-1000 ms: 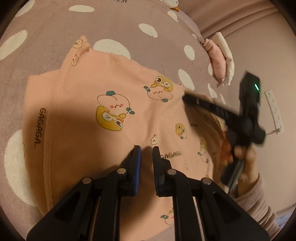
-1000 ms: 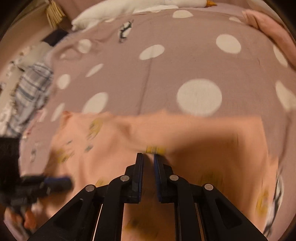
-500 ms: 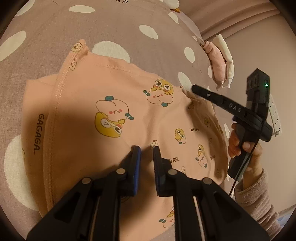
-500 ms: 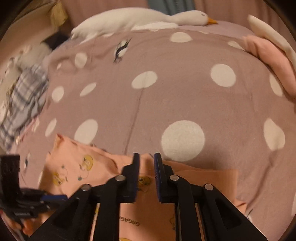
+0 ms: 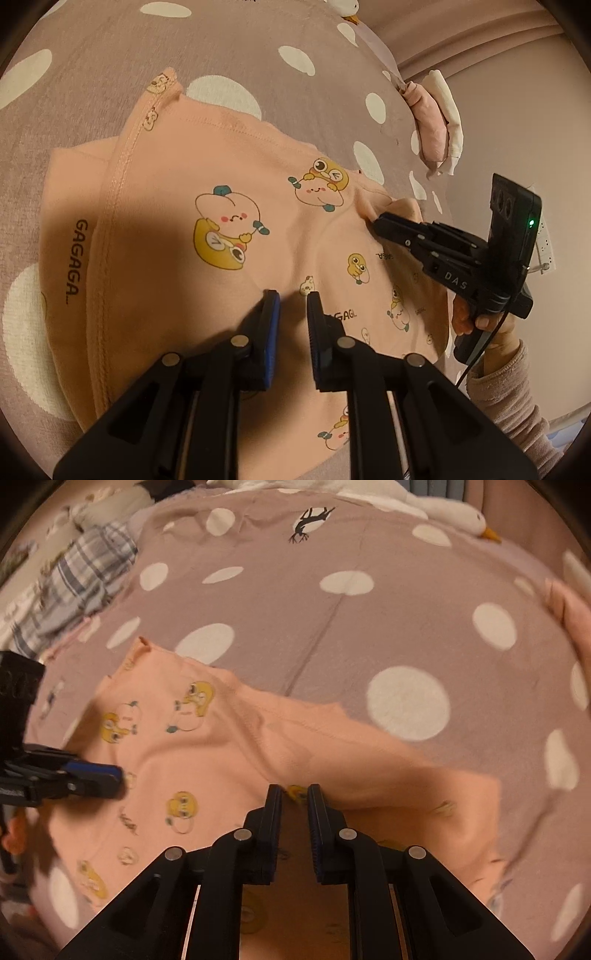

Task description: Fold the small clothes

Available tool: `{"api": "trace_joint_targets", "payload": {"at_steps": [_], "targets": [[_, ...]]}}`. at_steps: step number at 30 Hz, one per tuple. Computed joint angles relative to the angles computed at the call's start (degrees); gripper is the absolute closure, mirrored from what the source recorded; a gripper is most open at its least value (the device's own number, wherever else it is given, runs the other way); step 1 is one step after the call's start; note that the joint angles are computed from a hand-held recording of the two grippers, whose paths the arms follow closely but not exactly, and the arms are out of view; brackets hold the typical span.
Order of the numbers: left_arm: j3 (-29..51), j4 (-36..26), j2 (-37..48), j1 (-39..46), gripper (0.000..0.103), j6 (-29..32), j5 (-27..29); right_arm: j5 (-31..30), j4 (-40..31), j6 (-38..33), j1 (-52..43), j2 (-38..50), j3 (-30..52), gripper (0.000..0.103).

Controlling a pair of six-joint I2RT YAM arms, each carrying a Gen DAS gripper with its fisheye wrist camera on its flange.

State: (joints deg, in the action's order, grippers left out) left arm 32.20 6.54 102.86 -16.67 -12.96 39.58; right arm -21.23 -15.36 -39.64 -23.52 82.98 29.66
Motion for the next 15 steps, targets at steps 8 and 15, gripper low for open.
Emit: {"api": "trace_joint_targets", "payload": {"at_steps": [8, 15], "targets": [[-0.4, -0.5, -0.5, 0.3, 0.089, 0.6, 0.5, -3.7, -1.6, 3.6, 1.4, 2.4, 4.8, 0.088], [-0.7, -0.4, -0.5, 0.5, 0.089, 1.1, 0.8, 0.4, -1.3, 1.7, 4.6, 7.4, 5.1, 0.088]]}}
